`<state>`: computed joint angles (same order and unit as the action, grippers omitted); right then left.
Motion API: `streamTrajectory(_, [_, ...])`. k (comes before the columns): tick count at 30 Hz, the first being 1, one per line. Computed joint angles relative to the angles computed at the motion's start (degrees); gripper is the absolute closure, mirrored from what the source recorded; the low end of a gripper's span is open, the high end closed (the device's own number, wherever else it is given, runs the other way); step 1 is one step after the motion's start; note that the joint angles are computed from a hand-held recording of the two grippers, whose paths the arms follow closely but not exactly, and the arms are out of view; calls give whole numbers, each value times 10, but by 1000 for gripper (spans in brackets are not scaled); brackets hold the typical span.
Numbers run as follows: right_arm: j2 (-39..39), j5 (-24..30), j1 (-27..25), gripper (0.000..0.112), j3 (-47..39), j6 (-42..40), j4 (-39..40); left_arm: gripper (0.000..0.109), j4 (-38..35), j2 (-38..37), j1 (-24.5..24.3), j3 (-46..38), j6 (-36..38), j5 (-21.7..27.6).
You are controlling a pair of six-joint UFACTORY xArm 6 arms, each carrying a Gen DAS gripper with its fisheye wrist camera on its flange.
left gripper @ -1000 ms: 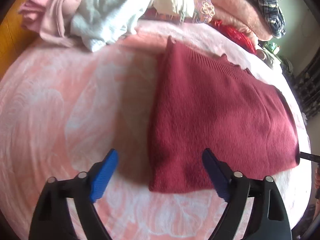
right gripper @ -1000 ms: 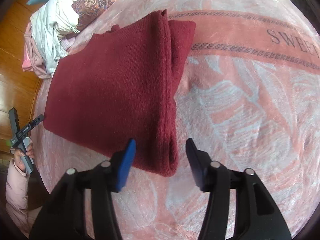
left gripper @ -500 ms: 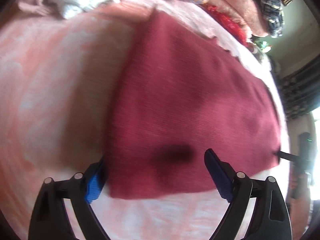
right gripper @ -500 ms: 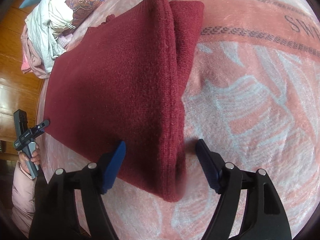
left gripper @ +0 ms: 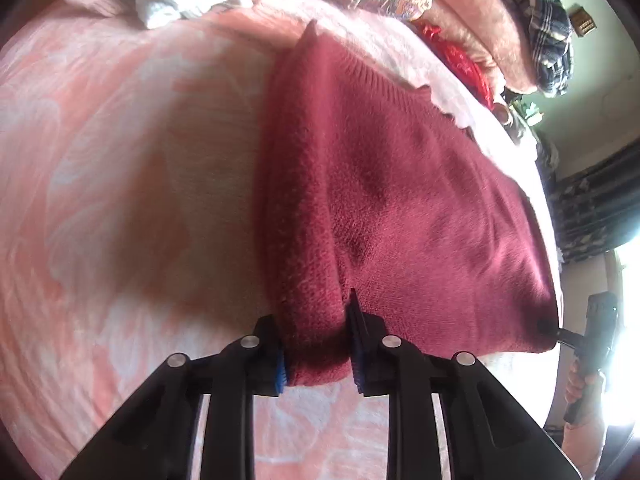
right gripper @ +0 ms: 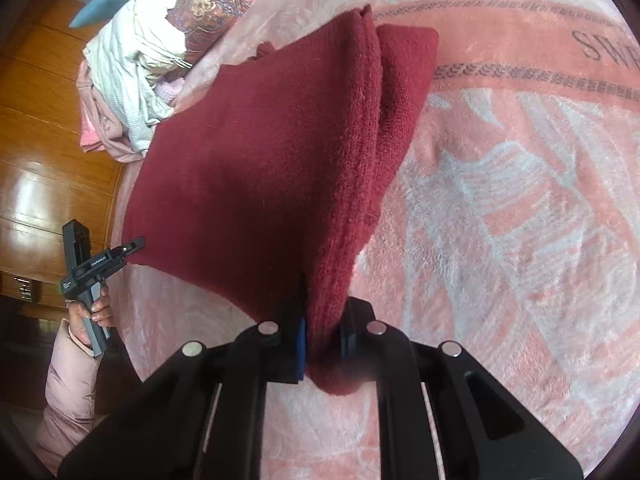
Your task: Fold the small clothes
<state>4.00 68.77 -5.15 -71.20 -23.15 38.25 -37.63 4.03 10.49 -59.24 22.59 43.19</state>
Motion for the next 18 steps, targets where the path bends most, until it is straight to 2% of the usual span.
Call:
streamTrajectory(6, [-101, 70, -20, 103, 55, -17, -34, 86, -23, -102, 32, 57, 38, 69])
streamTrajectory(12, [-226, 123, -30, 103, 168, -25, -84, 86, 26, -215, 45, 160, 41, 122])
streamTrajectory(15, [-252, 115, -34, 103, 215, -25, -92, 85, 50, -245, 39, 200, 51, 108])
streamTrajectory(18, [-240, 81, -28, 102, 241, -19, -97, 83, 72, -230, 23, 222, 52, 66])
